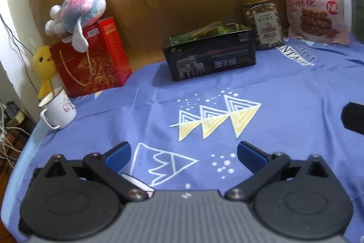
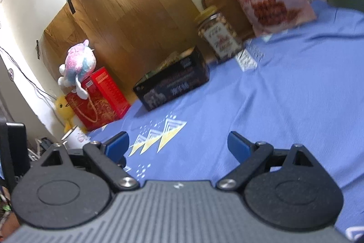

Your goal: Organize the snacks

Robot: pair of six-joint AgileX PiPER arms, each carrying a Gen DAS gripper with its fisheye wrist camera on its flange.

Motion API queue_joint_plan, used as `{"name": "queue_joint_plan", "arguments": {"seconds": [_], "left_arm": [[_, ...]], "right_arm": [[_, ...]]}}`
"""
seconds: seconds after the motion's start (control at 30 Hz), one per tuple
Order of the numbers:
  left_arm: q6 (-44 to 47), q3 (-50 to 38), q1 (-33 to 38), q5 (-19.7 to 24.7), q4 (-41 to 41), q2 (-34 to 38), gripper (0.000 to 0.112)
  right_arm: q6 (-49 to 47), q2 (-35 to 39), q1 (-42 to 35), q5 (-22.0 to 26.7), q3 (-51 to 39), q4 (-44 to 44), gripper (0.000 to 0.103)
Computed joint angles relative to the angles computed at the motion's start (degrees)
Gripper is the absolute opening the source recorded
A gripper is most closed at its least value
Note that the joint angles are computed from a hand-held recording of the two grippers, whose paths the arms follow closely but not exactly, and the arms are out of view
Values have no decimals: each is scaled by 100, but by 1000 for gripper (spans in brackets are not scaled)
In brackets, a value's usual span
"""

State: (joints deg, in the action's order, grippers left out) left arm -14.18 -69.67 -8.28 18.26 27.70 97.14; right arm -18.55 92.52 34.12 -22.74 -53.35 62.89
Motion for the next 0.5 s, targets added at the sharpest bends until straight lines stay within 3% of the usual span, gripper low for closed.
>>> {"name": "queue_joint_plan", "arguments": {"seconds": [0.23, 0.33, 0.5], "left_arm": [[2290, -207, 264, 272, -2695, -77, 103], [2489, -318, 295, 536, -3050, -77, 103], [3053, -279, 433, 590, -3759, -161, 103]], "right_arm": [[-1421, -26, 176, -417, -239, 973, 96], [-2099, -14, 263, -683, -415, 1443, 99], [-3092, -50, 281, -812, -726, 2112, 103]]}}
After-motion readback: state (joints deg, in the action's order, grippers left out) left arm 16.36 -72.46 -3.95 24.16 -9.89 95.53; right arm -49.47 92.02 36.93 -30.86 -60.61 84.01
